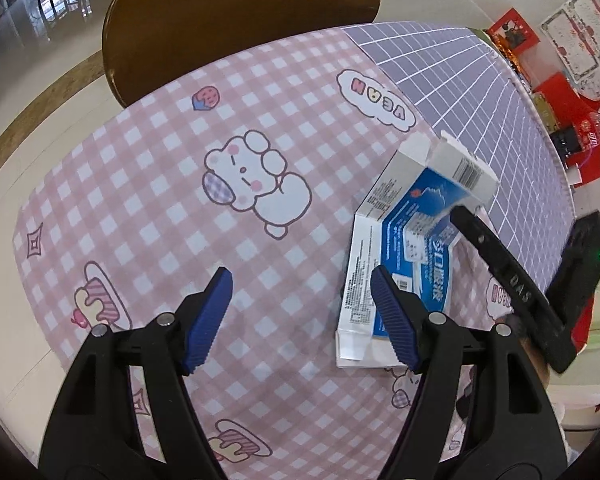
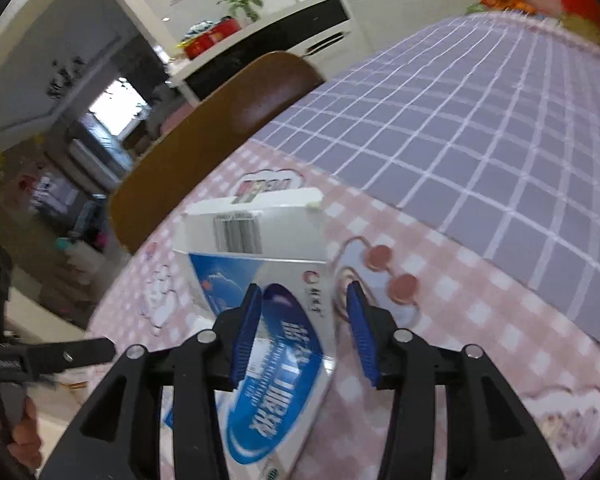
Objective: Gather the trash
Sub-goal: 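Grasp the blue-and-white medicine box with the right tool while the left tool grips it too, then carry the box over the bucket and open both tools to drop it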
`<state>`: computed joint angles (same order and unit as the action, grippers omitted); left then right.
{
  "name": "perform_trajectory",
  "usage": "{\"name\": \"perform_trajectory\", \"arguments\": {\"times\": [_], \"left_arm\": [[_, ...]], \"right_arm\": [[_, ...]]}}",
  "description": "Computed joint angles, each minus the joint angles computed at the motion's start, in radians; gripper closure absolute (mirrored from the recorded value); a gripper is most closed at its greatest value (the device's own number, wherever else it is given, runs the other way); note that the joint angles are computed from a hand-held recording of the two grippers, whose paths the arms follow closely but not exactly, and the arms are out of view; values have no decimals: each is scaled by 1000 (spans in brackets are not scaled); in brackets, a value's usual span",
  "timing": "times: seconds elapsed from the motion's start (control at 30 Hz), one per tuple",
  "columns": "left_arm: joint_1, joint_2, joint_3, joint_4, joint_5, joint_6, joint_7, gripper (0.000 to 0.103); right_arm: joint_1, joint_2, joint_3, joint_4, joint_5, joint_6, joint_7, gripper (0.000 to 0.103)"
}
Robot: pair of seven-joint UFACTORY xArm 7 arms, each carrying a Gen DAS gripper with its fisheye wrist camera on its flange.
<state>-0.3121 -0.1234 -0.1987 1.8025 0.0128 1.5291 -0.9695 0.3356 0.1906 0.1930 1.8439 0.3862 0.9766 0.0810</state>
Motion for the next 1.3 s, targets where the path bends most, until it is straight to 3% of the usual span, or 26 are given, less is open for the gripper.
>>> {"name": "perform_trajectory", "arguments": {"times": [0.2, 0.33, 0.43, 0.57, 0.73, 0.83, 0.9, 0.97, 1.1, 1.3], "left_arm": [[3, -36, -1, -29, -7, 1, -21, 32], [15, -88, -1, -71, -12, -6, -35, 32], [35, -164, 11, -142, -36, -30, -50, 32], [69, -302, 42, -276, -100, -77, -60, 32], [121, -615, 97, -597, -280, -218, -187, 31], [149, -774, 120, -708, -302, -248, -211, 31], [161, -828, 140, -698, -264, -163, -180, 41], [188, -901, 169, -676, -212, -40, -142, 66], [250, -1074, 254, -680, -156, 131, -73, 78], [348, -1213, 359, -651, -43, 422, 34, 82]], "right_arm": [[-26, 45, 22, 47, 123, 44, -85, 61], [-6, 43, 32, 92, 121, 89, -93, 89], [35, 21, 43, 115, 87, 127, -70, 97], [126, -7, 49, 134, -30, 140, 74, 98], [232, -34, 78, 144, -138, 117, 279, 98], [321, -14, 116, 183, -180, 119, 360, 98], [386, 7, 133, 211, -222, 118, 422, 98], [460, 38, 143, 244, -279, 114, 490, 98], [587, 132, 152, 328, -316, 110, 592, 99], [836, 422, 112, 677, -355, 249, 693, 98]]}}
